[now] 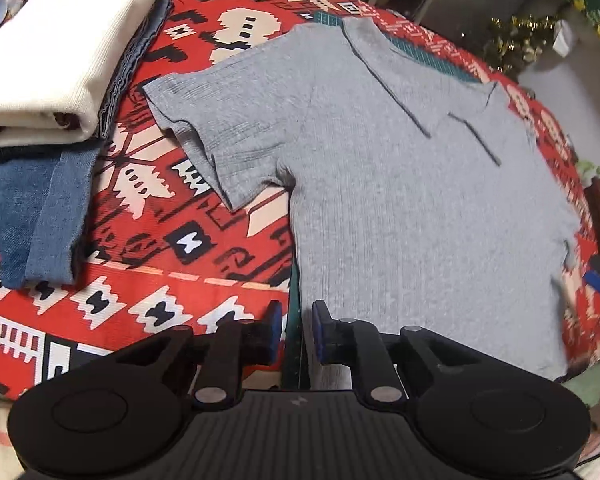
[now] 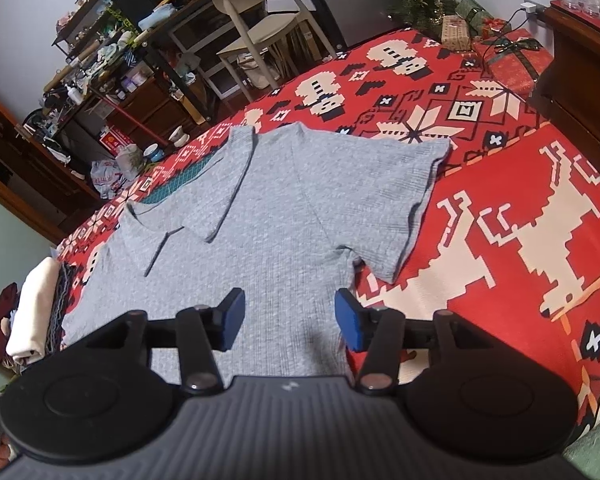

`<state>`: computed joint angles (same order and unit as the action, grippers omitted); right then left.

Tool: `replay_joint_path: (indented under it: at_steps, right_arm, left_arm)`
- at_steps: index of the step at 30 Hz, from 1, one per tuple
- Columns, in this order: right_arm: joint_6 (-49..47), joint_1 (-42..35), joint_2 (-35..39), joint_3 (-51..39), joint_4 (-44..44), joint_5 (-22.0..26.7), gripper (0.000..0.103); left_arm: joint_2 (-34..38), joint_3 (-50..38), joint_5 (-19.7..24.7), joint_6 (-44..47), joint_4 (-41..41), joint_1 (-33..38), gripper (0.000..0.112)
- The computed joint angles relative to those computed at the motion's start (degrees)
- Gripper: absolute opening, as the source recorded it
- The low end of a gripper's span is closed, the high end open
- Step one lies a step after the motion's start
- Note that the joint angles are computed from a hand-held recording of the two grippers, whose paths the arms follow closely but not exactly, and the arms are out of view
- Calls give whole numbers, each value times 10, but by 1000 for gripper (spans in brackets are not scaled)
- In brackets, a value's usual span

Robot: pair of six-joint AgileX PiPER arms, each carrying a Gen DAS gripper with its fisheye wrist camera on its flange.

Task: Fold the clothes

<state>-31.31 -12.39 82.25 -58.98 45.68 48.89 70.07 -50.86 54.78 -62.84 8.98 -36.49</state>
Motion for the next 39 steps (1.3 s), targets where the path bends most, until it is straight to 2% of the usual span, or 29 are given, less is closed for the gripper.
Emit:
replay_joint_path:
  at_steps: [7, 11, 13, 15, 17, 20, 23, 28, 39]
  right_arm:
    - [-9, -1, 1, 0, 6, 4, 54]
    - [-10, -2, 3, 0, 8, 6, 55]
    - [-11, -1, 4, -1, 7, 6, 55]
    - [-11, -2, 3, -1, 8, 7, 55]
    - [-10, -5, 4, 0, 9, 8, 55]
    - [-12, -7, 5, -1, 12, 9, 55]
    - [-16, -7, 5, -1, 15, 11, 55]
    - [-16, -8, 7, -2, 16, 12, 58]
    - [-20, -9, 3, 0, 17, 13, 60]
  left_arm:
    - [38, -16, 19, 2, 3, -35, 15]
    - [70, -46, 53, 3, 39, -70, 17]
    - [85, -62, 73, 6, 56, -88, 15]
    - [98, -77, 95, 16, 62, -96, 2]
    - [100, -84, 111, 19, 63, -97, 2]
    - [87, -72, 102, 21, 52, -84, 3]
    - [77, -65, 99, 20, 43, -74, 10]
    - [58, -67, 101, 16, 31, -88, 14]
    - [81, -73, 133, 32, 20, -118, 14]
